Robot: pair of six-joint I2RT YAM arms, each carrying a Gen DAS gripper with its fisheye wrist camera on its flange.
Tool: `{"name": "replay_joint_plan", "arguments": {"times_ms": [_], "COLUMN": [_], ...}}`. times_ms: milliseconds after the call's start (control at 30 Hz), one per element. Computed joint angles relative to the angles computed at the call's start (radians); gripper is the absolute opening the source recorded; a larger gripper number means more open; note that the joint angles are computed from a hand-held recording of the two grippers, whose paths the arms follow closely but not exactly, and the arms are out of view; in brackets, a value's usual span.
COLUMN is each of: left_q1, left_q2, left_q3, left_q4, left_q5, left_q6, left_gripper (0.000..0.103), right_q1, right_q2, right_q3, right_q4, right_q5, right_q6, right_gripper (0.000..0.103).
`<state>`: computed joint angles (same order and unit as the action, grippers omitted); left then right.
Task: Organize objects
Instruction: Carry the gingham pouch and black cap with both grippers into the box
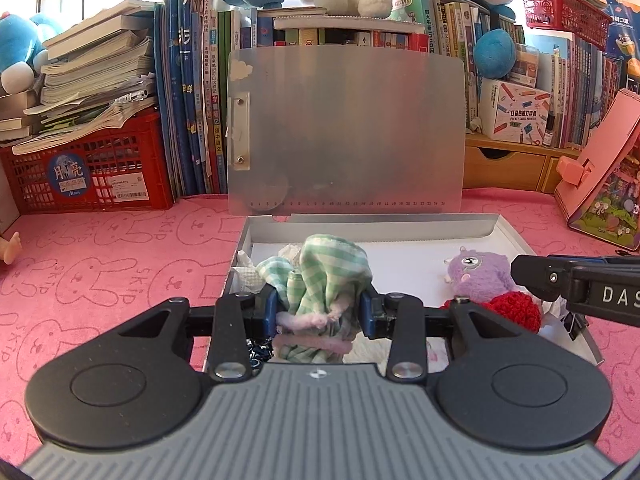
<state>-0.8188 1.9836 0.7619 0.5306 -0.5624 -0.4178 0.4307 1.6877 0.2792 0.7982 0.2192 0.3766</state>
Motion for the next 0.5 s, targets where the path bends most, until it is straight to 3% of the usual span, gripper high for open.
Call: {"name": "replay_joint_plan", "arguments": {"times_ms": [500], "left_q1": [0.079], "left_q2": [0.162], "left_q3": [0.178], "left_q4": [-0.043], "left_q5": [0.067], "left_q6": [0.039], "left_gripper": [0.043], "right_q1": [-0.082], "right_q2": [0.212], "right_q3": [0.197], "right_q4": [-0.022], "right_q5": [-0.127], "right_q6": [0.009], "right_gripper": [0.037]}}
